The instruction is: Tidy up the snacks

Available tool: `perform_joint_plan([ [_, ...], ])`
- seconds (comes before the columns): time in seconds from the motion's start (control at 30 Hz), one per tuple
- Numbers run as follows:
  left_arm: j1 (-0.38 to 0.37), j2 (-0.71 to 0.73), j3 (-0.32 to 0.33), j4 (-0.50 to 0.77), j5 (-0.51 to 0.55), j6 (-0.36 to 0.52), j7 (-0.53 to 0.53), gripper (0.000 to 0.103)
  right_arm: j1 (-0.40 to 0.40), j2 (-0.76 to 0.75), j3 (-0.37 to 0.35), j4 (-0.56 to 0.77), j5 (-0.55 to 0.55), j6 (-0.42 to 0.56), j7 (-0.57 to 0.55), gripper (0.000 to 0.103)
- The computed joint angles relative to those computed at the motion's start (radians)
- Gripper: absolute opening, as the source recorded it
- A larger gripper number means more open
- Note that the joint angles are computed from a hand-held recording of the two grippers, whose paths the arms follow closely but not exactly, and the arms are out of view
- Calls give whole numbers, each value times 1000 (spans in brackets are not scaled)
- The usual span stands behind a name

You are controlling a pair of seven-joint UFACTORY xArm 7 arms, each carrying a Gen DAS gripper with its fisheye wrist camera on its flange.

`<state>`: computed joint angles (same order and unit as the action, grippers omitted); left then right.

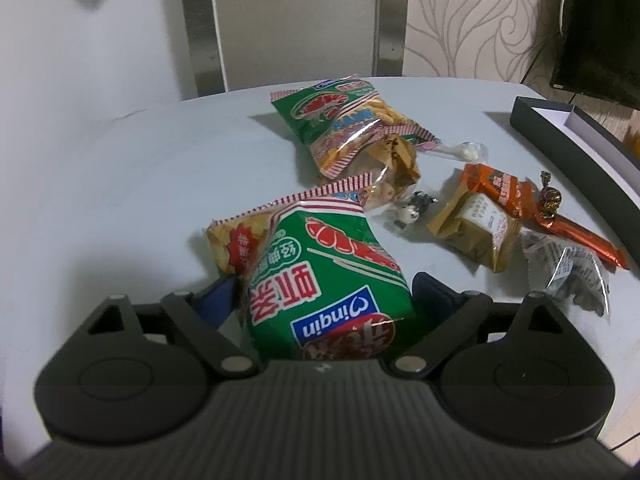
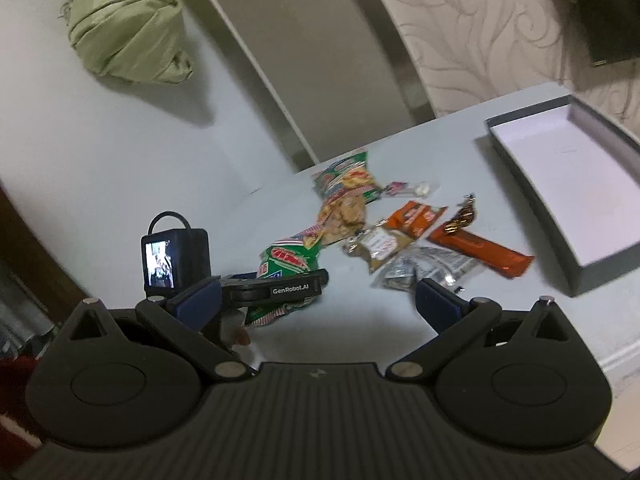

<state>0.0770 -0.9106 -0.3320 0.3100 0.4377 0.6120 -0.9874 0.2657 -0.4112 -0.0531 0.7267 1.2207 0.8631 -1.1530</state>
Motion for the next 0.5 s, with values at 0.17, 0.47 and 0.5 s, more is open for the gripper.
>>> perform_joint_plan([
  [0.17, -21, -35, 15, -15, -15, 27, 19, 94, 19, 85, 39, 38, -6, -88, -100, 103],
  [0.47, -22, -56, 17, -28, -32, 25, 23, 95, 50, 255, 117, 120, -28, -296, -308, 103],
  [0.5, -20, -54, 14, -26, -32, 27, 21, 95, 50, 267, 121, 128, -31, -305, -316, 103],
])
